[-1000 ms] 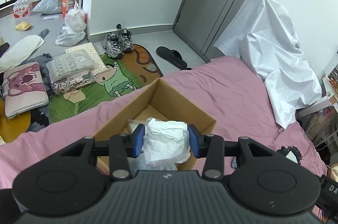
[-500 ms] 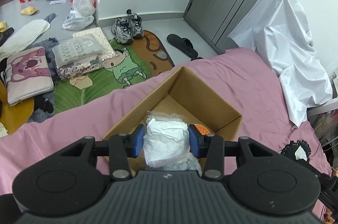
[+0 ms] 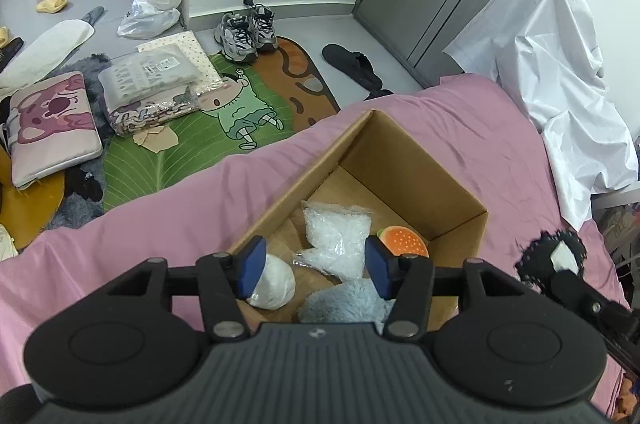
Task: Organize soft objects
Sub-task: 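Carry the white tissue with the left tool to the box while the right tool carries the black plush, then open the left tool to drop the tissue while the right tool drops the black plush in the box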
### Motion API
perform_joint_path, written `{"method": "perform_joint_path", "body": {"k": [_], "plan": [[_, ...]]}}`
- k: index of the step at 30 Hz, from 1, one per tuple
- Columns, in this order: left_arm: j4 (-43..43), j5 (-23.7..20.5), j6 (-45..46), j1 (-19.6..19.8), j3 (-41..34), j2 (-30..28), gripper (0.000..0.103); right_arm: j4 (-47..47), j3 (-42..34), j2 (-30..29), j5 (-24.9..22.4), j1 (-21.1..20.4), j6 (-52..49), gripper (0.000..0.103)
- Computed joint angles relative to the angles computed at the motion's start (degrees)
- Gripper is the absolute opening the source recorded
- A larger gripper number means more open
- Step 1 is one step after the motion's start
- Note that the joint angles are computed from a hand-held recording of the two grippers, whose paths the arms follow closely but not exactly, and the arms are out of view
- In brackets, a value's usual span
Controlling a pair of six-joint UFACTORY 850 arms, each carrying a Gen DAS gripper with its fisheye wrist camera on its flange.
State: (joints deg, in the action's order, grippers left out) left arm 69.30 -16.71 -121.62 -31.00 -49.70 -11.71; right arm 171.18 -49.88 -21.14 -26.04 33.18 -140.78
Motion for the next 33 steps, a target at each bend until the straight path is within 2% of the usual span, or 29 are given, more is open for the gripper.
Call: {"method": "perform_joint_path", "body": {"k": [5, 15, 23, 25, 26, 29, 33], "plan": [[-1.5, 2.0, 2.7, 1.2, 0.1, 0.1, 0.054, 0.5, -2.3, -1.7, 1.1, 0.6, -0.3, 0.017], [-8.2, 2.2, 12.3, 3.6, -0.6, 1.0, 0.074, -8.7, -8.3, -6.5, 3.2, 1.5, 11.7, 0.017], [-12.1, 1.6, 17.4, 6.0, -0.6, 2.6, 0.077, -16.2, -13.2, -9.5, 3.3, 1.6, 21.7, 0.018], [-13.3, 1.4, 18.9, 6.5, -0.7, 2.8, 0.078, -15.6, -14.4, -9.9, 4.5, 2.0, 21.1, 0.026], [-13.9, 1.2, 19.3, 6.6, -0.8, 2.9, 0.078, -14.7, -14.9, -10.2, 4.7, 2.3, 20.1, 0.027], [-14.1, 1.2, 19.6, 6.9, -0.6, 3.3, 0.079, -19.2, -16.0, -11.0, 5.6, 2.2, 24.7, 0.04], [-13.9, 0.9, 18.9, 6.8, -0.2, 3.7, 0.08, -21.7, -15.2, -10.0, 6.5, 2.0, 27.3, 0.042]]}}
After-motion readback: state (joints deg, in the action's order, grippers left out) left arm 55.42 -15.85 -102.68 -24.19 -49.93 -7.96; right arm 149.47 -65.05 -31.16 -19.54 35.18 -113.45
